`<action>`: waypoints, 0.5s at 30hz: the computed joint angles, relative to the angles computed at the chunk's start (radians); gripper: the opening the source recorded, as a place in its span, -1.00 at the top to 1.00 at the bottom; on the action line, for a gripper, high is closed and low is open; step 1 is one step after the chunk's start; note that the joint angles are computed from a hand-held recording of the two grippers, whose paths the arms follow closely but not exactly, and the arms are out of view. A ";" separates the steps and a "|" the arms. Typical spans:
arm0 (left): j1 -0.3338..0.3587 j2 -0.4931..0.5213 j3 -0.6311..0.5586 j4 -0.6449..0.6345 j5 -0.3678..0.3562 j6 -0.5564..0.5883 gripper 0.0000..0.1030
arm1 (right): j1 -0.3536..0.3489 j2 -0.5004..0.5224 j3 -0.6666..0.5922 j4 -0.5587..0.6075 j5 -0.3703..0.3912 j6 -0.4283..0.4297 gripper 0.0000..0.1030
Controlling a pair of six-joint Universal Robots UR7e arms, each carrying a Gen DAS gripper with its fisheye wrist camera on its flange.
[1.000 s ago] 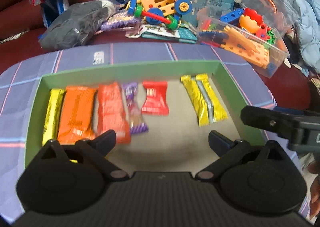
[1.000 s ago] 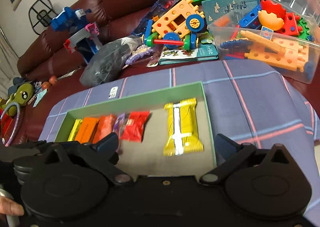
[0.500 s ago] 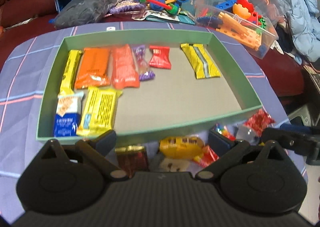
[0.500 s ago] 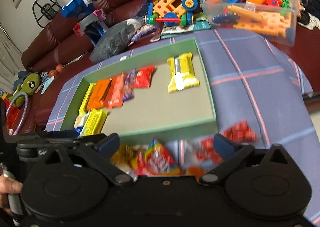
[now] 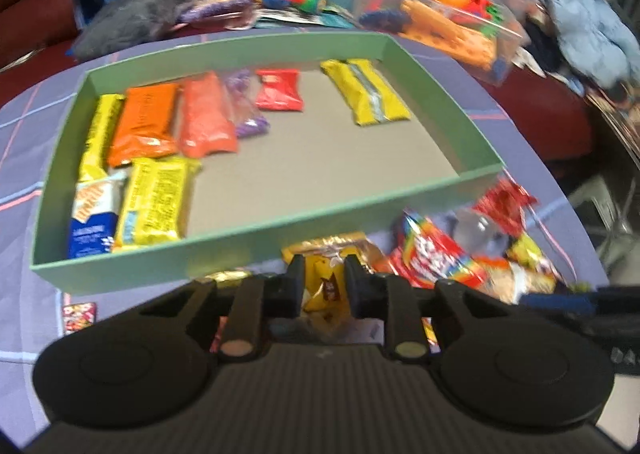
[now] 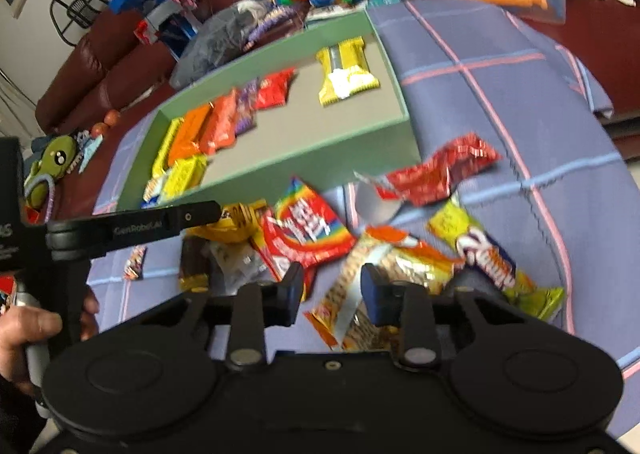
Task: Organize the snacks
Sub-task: 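Grasp the yellow cartoon pack with the left tool while the right grasps the clear cracker pack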
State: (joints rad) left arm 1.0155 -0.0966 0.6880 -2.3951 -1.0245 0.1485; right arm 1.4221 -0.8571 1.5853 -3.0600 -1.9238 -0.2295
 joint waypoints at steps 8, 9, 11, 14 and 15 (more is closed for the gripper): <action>0.001 -0.046 0.121 -0.021 -0.008 0.017 0.65 | -0.020 -0.017 0.044 -0.025 0.009 -0.014 0.52; 0.003 -0.050 0.121 -0.008 -0.018 0.007 0.65 | -0.024 -0.021 0.050 -0.029 0.014 -0.015 0.52; 0.007 -0.062 0.121 0.024 -0.036 -0.022 0.65 | -0.028 -0.030 0.063 -0.036 0.023 -0.009 0.52; 0.007 -0.085 0.150 -0.012 -0.054 -0.028 0.57 | -0.029 -0.046 0.075 -0.034 0.051 0.015 0.49; 0.007 -0.085 0.149 -0.021 -0.051 -0.028 0.53 | -0.028 -0.051 0.082 -0.042 0.055 0.019 0.49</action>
State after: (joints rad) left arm 1.0221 -0.1819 0.8368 -2.4157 -1.0759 0.1205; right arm 1.3940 -0.9077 1.6671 -3.1025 -1.8692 -0.2100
